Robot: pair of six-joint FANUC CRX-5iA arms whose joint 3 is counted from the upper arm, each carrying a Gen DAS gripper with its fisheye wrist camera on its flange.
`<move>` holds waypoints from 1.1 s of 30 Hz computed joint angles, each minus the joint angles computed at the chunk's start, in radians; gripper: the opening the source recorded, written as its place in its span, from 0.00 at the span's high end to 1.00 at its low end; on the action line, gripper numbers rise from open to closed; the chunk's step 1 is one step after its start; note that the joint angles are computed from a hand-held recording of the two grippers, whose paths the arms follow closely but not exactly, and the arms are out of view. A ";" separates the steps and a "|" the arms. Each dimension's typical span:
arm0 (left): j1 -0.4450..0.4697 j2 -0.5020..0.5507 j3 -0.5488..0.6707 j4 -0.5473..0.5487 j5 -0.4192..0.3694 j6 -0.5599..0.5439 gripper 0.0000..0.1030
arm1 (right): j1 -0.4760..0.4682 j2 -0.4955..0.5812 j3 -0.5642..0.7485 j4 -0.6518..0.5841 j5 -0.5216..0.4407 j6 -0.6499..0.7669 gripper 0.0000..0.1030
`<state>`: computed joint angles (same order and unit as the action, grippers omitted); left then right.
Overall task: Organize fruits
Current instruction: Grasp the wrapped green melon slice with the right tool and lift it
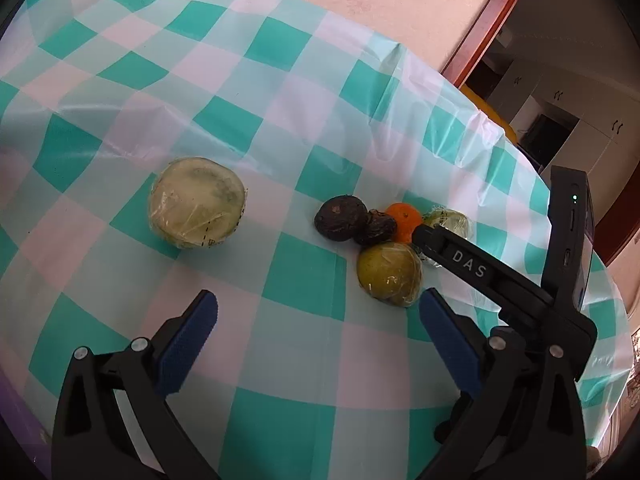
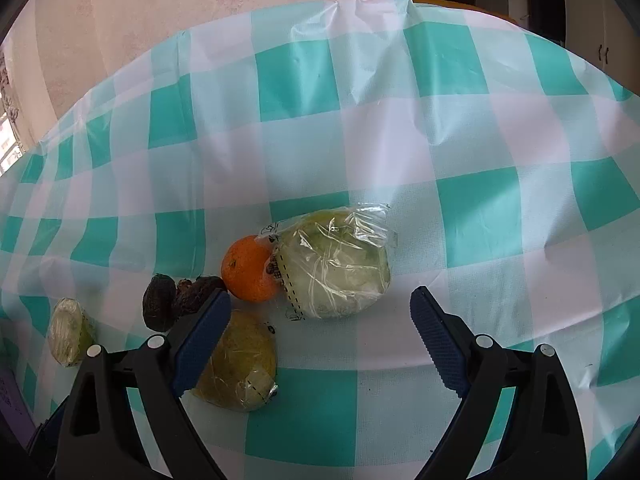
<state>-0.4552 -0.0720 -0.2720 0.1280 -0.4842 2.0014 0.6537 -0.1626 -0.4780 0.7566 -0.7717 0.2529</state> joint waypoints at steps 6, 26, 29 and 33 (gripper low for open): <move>-0.008 0.006 0.016 -0.024 -0.014 -0.001 0.02 | -0.026 0.060 0.062 -0.025 0.025 0.052 0.15; -0.025 0.034 0.072 -0.099 -0.079 0.052 0.02 | -0.062 -0.130 -0.142 0.075 0.111 -0.219 0.44; -0.023 0.039 0.074 -0.075 -0.086 0.018 0.02 | -0.062 -0.208 -0.198 0.051 0.127 -0.253 0.44; -0.022 0.052 0.081 -0.036 -0.106 -0.040 0.02 | -0.076 -0.301 -0.276 0.046 0.165 -0.345 0.44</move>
<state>-0.4774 -0.0199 -0.1914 0.0917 -0.5900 1.9610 0.5775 -0.4633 -0.7543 0.8026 -0.6068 -0.0916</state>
